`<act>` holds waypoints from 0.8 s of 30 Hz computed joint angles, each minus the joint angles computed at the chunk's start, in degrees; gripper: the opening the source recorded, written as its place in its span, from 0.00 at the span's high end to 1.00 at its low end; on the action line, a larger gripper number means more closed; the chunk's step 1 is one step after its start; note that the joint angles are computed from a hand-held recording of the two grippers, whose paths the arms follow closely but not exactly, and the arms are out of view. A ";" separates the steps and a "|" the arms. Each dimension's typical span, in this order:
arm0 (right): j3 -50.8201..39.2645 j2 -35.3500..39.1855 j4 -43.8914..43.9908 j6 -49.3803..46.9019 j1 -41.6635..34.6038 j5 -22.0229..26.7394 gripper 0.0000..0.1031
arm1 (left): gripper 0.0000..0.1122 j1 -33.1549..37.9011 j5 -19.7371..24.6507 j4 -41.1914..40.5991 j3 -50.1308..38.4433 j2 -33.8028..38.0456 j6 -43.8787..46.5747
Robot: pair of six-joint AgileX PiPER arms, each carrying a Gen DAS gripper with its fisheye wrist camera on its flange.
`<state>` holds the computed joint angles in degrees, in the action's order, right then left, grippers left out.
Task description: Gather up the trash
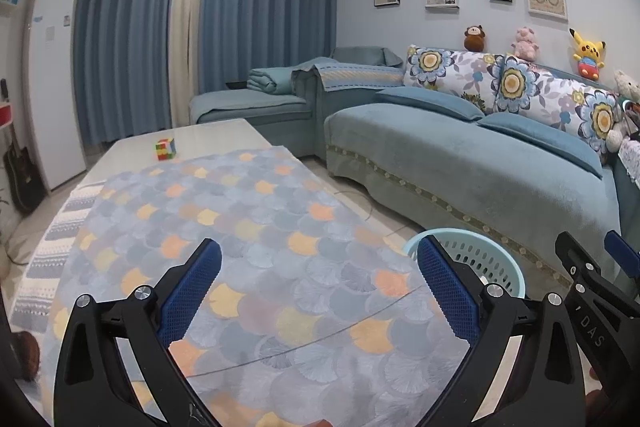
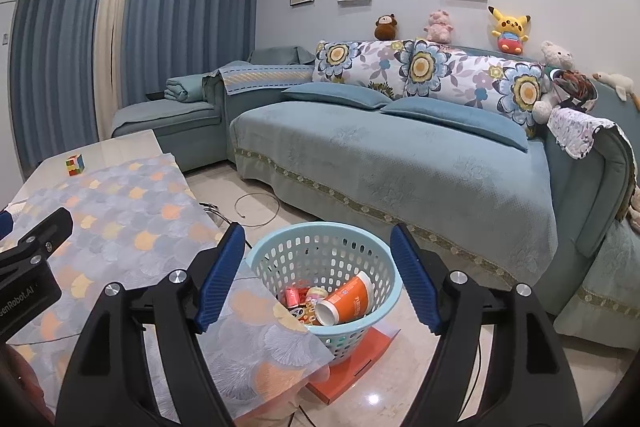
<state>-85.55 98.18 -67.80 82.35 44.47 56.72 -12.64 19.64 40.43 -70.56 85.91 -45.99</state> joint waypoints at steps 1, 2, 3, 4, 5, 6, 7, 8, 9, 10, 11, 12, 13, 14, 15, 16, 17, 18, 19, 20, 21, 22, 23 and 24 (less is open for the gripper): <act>0.07 -0.09 0.15 -0.04 0.02 -0.15 0.31 | 0.15 -0.01 -0.03 0.11 0.10 -0.06 -0.24; 0.24 -0.24 0.12 0.09 0.12 -0.19 0.31 | 0.15 0.01 0.02 0.04 0.03 -0.01 -0.25; 0.40 -0.36 0.01 0.25 0.22 -0.17 0.31 | 0.15 0.00 0.01 -0.03 0.11 -0.16 -0.47; 0.34 -0.30 -0.02 0.19 0.24 -0.06 0.30 | 0.15 0.03 0.02 -0.40 0.20 -0.30 -0.36; 0.39 -0.34 -0.21 0.20 0.45 0.09 0.30 | 0.15 0.16 0.13 -1.26 0.11 -0.46 0.38; 0.40 -0.31 -0.36 0.30 0.68 0.32 0.29 | 0.15 0.33 0.08 -1.98 0.21 -0.62 0.91; 0.45 -0.33 -0.52 0.41 0.90 0.54 0.29 | 0.15 0.37 0.13 -2.18 0.37 -0.87 0.97; 0.48 -0.35 -0.65 0.46 1.11 0.71 0.29 | 0.15 0.51 0.12 -2.53 0.45 -1.04 1.29; 0.42 -0.30 -0.74 0.49 1.32 0.97 0.29 | 0.15 0.62 0.12 -2.56 0.61 -1.25 1.34; 0.36 -0.28 -0.79 0.50 1.45 1.17 0.28 | 0.15 0.70 0.06 -2.69 0.60 -1.22 1.54; 0.32 -0.30 -0.81 0.48 1.53 1.28 0.28 | 0.15 0.82 0.01 -2.75 0.75 -1.36 1.62; 0.33 -0.31 -0.90 0.59 1.67 1.44 0.27 | 0.15 0.99 -0.11 -3.33 0.77 -1.40 2.20; 0.32 -0.30 -0.98 0.66 1.77 1.58 0.27 | 0.15 0.99 -0.15 -3.35 0.75 -1.36 2.23; 0.34 -0.29 -1.05 0.74 1.88 1.68 0.27 | 0.15 0.99 -0.15 -3.35 0.75 -1.36 2.23; 0.35 -0.28 -1.04 0.76 1.92 1.72 0.26 | 0.15 1.12 -0.16 -3.43 0.87 -1.48 2.28; 0.28 -0.21 -1.06 0.77 1.99 1.81 0.26 | 0.15 1.22 -0.12 -3.70 0.99 -1.71 2.43; 0.36 -0.28 -1.07 0.83 1.94 1.75 0.26 | 0.15 1.39 -0.21 -4.10 1.14 -1.86 2.68; 0.35 -0.25 -1.18 1.00 1.99 1.94 0.26 | 0.15 1.62 -0.32 -5.14 1.20 -1.97 3.54; 0.43 -0.29 -1.43 1.37 2.11 2.20 0.26 | 0.15 1.79 -0.31 -5.88 1.12 -1.93 4.16; 0.61 -0.43 -1.60 1.72 2.15 2.26 0.26 | 0.15 1.85 -0.22 -6.17 1.10 -1.95 4.34; 0.78 -0.64 -1.64 1.86 2.21 2.41 0.26 | 0.15 1.99 -0.21 -6.61 1.09 -2.00 4.69; 0.89 -0.73 -1.63 1.99 2.27 2.51 0.26 | 0.15 1.94 -0.19 -6.68 1.15 -2.06 4.62; 0.90 -0.75 -1.47 1.98 2.25 2.45 0.26 | 0.15 2.01 -0.21 -7.14 1.15 -2.08 4.94; 0.92 -0.85 -1.29 1.82 2.16 2.39 0.26 | 0.15 2.06 -0.21 -7.71 1.11 -2.03 5.34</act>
<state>-84.63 97.33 -69.10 84.17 46.63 59.10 -10.58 19.44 32.72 -69.44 83.88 -40.65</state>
